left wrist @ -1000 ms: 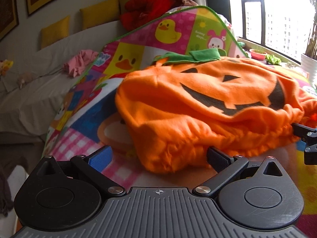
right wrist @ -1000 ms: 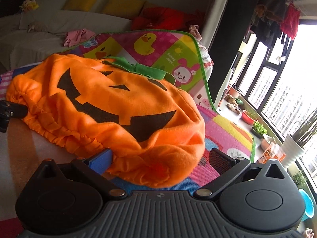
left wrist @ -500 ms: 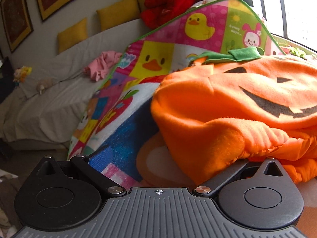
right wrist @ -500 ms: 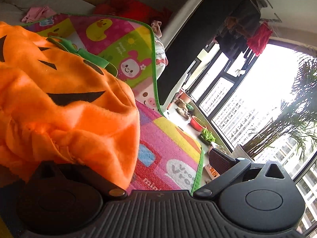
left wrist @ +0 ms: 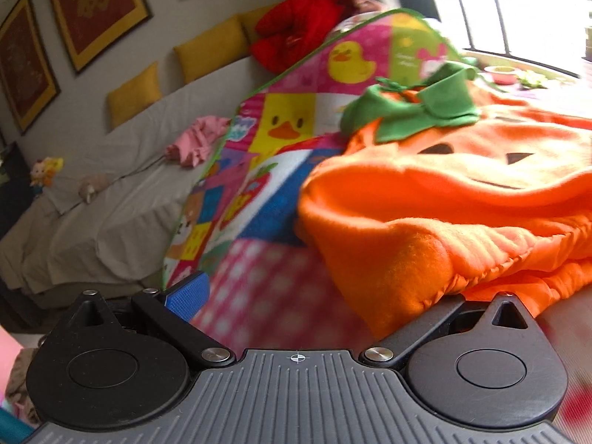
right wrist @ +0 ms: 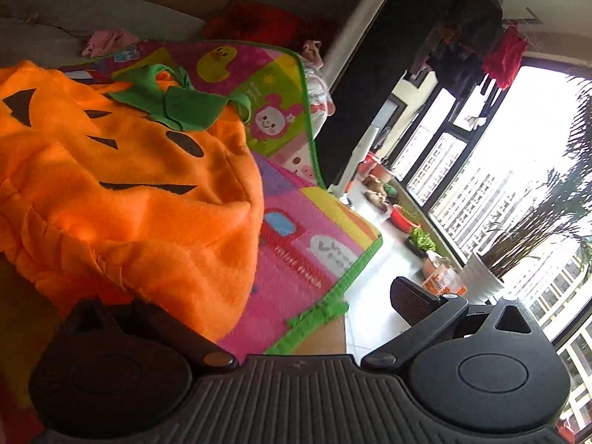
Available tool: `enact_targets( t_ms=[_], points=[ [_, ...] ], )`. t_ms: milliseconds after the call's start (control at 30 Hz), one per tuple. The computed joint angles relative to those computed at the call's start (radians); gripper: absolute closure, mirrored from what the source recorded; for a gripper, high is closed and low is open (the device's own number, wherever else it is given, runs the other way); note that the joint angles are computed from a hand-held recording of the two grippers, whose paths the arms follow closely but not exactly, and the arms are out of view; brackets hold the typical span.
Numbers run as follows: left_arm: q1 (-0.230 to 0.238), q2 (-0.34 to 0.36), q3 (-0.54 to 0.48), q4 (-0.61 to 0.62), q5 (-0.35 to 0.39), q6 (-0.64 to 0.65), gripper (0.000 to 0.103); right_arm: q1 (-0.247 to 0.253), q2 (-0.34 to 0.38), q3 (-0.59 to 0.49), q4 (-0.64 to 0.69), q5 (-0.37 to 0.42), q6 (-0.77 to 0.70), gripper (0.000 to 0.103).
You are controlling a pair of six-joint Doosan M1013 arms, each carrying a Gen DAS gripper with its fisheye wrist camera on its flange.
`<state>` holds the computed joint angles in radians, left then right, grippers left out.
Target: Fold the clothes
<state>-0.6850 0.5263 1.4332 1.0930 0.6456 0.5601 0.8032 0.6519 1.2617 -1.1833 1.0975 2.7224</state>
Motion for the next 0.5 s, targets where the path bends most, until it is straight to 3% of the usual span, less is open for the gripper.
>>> enact_targets(
  t_ms=[100,333,400,500],
  points=[
    [-0.014,-0.055,0.069,-0.066,-0.058,0.058,0.0,0.009,-0.06,0.086,0.079,-0.115,-0.071,0.0],
    [0.028,-0.127,0.102,-0.709,-0.293,0.653,0.0,0.002,-0.193,0.219,0.068,-0.409,-0.111,0.0],
    [0.038,-0.145,0.113,-0.807,-0.351,0.745,0.0,-0.005,-0.235,0.255,-0.031,-0.492,-0.03,0.0],
    [0.049,-0.144,0.097,-0.776,-0.399,0.678,0.0,-0.03,-0.272,0.281,-0.217,-0.603,0.202,0.0]
  ],
)
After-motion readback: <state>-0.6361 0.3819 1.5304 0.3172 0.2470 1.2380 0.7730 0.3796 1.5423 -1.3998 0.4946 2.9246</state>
